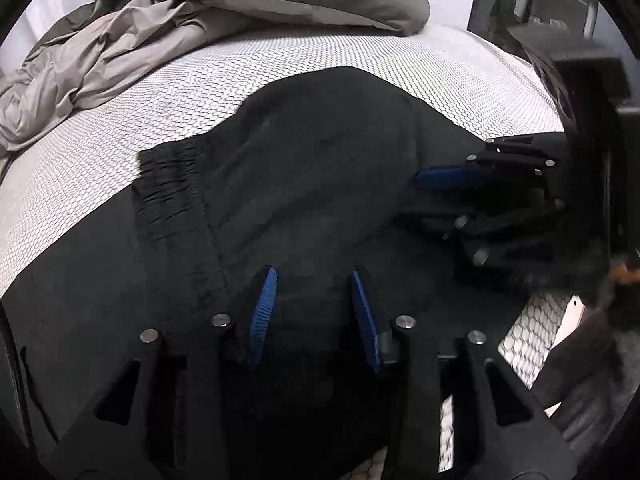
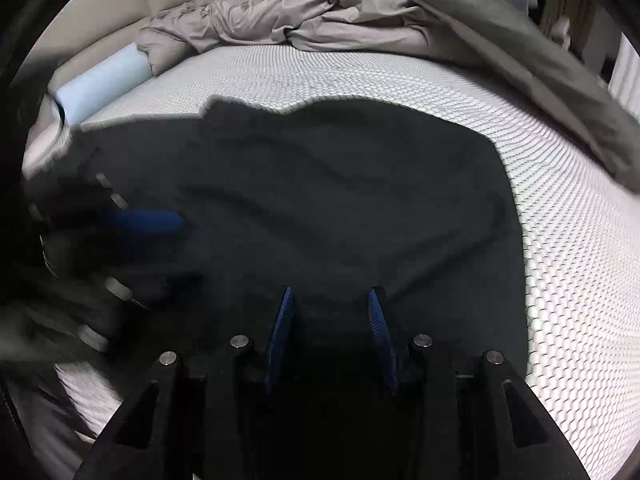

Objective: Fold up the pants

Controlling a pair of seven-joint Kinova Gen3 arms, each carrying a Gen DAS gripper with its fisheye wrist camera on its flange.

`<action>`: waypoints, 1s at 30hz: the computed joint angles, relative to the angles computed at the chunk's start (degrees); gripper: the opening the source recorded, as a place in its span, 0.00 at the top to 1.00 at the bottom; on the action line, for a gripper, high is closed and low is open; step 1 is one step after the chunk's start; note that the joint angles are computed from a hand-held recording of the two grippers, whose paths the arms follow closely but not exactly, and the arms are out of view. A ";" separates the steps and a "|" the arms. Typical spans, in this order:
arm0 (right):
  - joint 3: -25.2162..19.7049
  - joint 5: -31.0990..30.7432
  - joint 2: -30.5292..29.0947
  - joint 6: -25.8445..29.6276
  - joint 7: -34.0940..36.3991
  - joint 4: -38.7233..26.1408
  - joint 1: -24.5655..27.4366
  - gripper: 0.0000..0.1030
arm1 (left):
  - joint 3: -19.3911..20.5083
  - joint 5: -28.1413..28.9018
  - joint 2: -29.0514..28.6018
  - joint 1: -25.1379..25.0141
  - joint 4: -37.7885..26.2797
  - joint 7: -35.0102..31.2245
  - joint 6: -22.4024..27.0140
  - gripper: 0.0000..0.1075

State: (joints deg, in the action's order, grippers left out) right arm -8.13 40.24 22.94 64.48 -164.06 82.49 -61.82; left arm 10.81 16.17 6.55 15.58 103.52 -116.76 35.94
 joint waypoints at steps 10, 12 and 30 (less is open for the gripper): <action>4.15 9.48 -11.74 -1.56 -23.30 14.52 -8.16 0.26 | -11.72 8.71 -18.57 -10.39 12.98 4.82 -1.98 0.18; 4.93 13.14 -13.65 -1.92 -27.96 16.30 -10.91 0.21 | -13.45 10.70 -20.98 -15.27 15.25 5.91 -2.46 0.11; -16.30 20.02 -14.15 0.98 -36.25 19.00 7.94 0.19 | -3.26 12.23 -15.88 -39.71 15.36 15.54 -8.76 0.97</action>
State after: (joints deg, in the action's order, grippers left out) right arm -24.43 60.26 8.79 65.46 -200.31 101.49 -53.88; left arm 7.55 28.40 -9.33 -24.13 118.88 -101.22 27.19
